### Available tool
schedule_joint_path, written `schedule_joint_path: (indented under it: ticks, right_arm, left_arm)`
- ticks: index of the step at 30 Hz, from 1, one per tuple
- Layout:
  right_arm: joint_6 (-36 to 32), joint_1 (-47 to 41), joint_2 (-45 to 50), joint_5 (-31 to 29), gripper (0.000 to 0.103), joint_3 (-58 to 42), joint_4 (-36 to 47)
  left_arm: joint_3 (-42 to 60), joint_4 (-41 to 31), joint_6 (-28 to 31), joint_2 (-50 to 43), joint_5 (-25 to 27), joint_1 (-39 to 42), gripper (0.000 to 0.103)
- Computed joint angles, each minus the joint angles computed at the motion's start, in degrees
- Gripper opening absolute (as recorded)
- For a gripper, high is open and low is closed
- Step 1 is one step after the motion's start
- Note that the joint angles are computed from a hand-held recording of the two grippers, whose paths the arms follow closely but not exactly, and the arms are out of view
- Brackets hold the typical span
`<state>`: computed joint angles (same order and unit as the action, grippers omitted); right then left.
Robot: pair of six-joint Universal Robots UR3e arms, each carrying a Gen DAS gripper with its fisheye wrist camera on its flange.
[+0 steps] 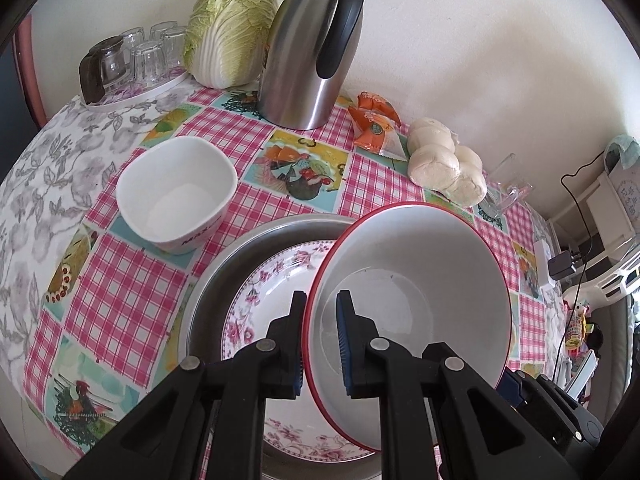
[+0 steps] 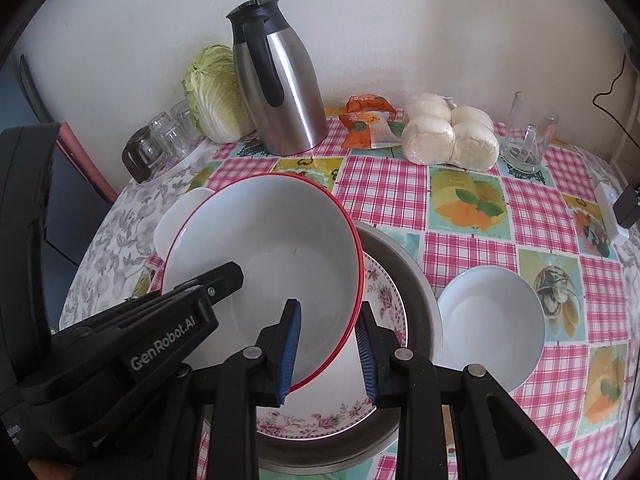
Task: Organize plates and bowls
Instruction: 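Lift the red-rimmed bowl with both tools and carry it over the basin, then lower the red-rimmed bowl onto the pink-floral plate with both tools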
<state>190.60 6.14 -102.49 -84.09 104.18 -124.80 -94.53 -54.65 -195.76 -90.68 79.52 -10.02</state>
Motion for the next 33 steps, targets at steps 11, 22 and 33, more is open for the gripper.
schedule_joint_path:
  ticks: [11, 22, 33]
  right_arm:
    - [0.99, 2.28, 2.06, -1.48, 0.030, -0.15, -0.03]
    - [1.29, 1.75, 3.72, 0.35, 0.030, 0.28, -0.68]
    - [1.65, 1.78, 5.61, 0.93, 0.030, 0.48, -0.76]
  left_arm:
    - [-4.94, 1.87, 0.62, 1.54, -2.63, 2.54, 0.015]
    - [-6.08, 2.09, 0.50, 0.69, -3.64, 3.62, 0.015]
    - [-6.38, 2.23, 1.35, -0.22, -3.52, 4.00, 0.015]
